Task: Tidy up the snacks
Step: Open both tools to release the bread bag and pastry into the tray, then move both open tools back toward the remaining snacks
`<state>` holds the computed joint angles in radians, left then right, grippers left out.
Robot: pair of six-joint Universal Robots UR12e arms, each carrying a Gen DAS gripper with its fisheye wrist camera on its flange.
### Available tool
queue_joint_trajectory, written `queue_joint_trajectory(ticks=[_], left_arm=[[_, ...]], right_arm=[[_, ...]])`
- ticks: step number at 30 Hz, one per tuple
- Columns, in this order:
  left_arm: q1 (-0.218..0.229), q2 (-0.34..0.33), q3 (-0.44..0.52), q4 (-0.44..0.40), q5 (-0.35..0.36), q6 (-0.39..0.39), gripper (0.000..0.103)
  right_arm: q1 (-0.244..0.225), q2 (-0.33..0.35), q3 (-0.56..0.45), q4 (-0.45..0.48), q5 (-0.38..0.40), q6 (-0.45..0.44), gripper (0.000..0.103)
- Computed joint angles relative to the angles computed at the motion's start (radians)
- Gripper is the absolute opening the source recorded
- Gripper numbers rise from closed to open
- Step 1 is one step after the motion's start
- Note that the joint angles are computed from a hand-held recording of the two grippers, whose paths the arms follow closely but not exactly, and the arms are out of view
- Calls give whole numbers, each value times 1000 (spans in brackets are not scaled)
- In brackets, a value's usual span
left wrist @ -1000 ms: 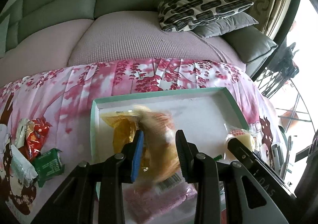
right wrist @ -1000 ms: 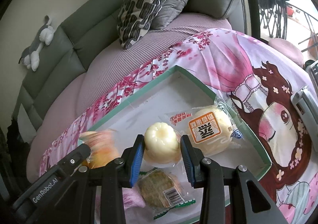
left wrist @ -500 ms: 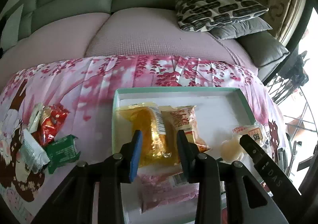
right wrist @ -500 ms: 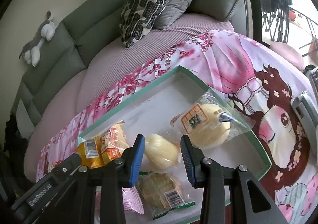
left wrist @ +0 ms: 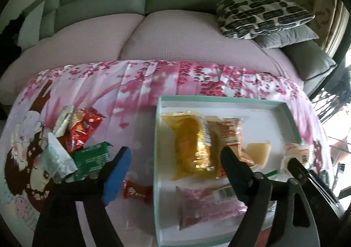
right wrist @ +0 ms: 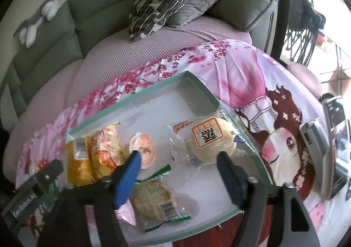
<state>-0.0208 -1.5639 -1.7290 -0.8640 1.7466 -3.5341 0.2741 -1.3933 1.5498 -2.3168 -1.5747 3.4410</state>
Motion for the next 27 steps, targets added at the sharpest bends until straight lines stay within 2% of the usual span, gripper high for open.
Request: queue_joint_trajectory(ticks=[1, 4, 6, 12, 22, 23, 24, 27], left_arm=[[-1, 0, -2, -1, 9, 0, 92], [1, 0, -6, -4, 13, -10, 93], [3, 0, -7, -8, 13, -17, 93], [4, 2, -15, -8, 34, -27, 94], [22, 16, -33, -33, 13, -67, 94], [24, 18, -36, -34, 11, -69, 94], [28, 21, -39, -35, 7, -73, 94], [38, 31, -50, -36, 3, -85, 94]], right_arm=[[1, 1, -2, 5, -5, -6, 77], [3, 4, -9, 26, -14, -22, 81], [5, 5, -10, 33, -22, -30, 89], [9, 9, -15, 39, -31, -51, 89], [14, 11, -22, 64, -55, -59, 90], [15, 11, -21, 65, -56, -59, 93], [15, 11, -22, 67, -56, -60, 101], [17, 10, -21, 62, -57, -63, 103]])
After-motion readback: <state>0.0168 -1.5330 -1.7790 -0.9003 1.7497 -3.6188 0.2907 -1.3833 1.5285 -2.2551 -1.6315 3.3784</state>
